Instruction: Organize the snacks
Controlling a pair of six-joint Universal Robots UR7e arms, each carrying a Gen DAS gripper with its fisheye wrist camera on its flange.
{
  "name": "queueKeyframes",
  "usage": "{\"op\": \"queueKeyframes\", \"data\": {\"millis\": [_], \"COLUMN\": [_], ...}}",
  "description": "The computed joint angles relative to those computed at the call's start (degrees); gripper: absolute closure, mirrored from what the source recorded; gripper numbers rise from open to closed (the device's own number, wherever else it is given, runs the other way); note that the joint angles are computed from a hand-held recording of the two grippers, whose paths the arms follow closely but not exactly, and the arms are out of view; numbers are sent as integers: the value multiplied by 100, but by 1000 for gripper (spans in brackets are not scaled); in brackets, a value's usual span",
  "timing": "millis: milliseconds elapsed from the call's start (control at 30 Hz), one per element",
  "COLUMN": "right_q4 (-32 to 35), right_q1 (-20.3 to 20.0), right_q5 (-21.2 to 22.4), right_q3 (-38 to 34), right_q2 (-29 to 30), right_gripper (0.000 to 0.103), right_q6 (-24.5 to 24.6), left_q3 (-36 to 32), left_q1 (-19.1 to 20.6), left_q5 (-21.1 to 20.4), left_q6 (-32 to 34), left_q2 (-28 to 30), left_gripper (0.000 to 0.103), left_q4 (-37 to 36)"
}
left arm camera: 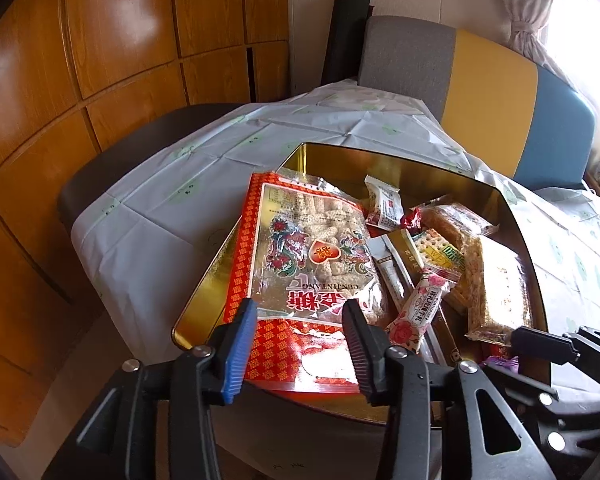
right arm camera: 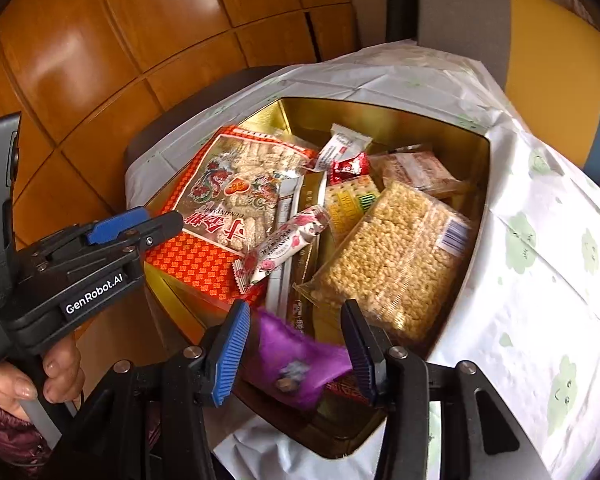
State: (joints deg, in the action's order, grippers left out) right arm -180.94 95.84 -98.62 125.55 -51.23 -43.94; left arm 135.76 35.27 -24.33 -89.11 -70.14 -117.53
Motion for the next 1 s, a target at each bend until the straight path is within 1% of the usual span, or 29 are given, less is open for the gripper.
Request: {"op": "queueKeyframes", "data": {"millis": [67, 133, 233, 300, 367, 500, 567, 700, 767, 867, 1000], "right_q4": [-44, -193, -800, -1385, -1981, -2719, -2862, -3058, -3126, -3292, -3314], "right_q1": [-40, -90, -111, -96, -70, -35, -39, -39, -44, -50, -48], "right_q5": [139, 261, 287, 190, 34, -261, -383, -573, -582, -598, -593], "right_q3": [63, 192, 414, 585, 723, 857, 881, 904, 924, 976, 985], "right_q2": [-68, -192, -216, -190, -129, -30, -26, 41, 54, 85, 94], "right_gripper": [41, 41, 41, 41, 41, 41, 41, 41, 41, 41, 41], "right_q6": [127, 231, 373, 476, 598, 795, 805, 783, 750, 665, 647], "left_q3": [9, 0, 8, 13, 48, 131, 173, 183, 183, 180, 188], "left_q1": [-56, -136, -248, -339, -432, -576, -614, -683, -693, -705, -696], "left_q5": [49, 103, 126, 146, 152, 141, 109, 110, 120, 121, 132], "left_q6": [-31, -171, -368, -607, -734, -681, -570, -533, -550, -607, -630], "left_q2": [5, 15, 23, 26, 44, 132, 169, 233, 243, 237, 214], "left_gripper": [56, 56, 56, 55, 49, 46, 43, 42, 39, 38, 37], "left_q4": [43, 231, 400, 578, 608, 429, 219, 130, 126, 175, 198]}}
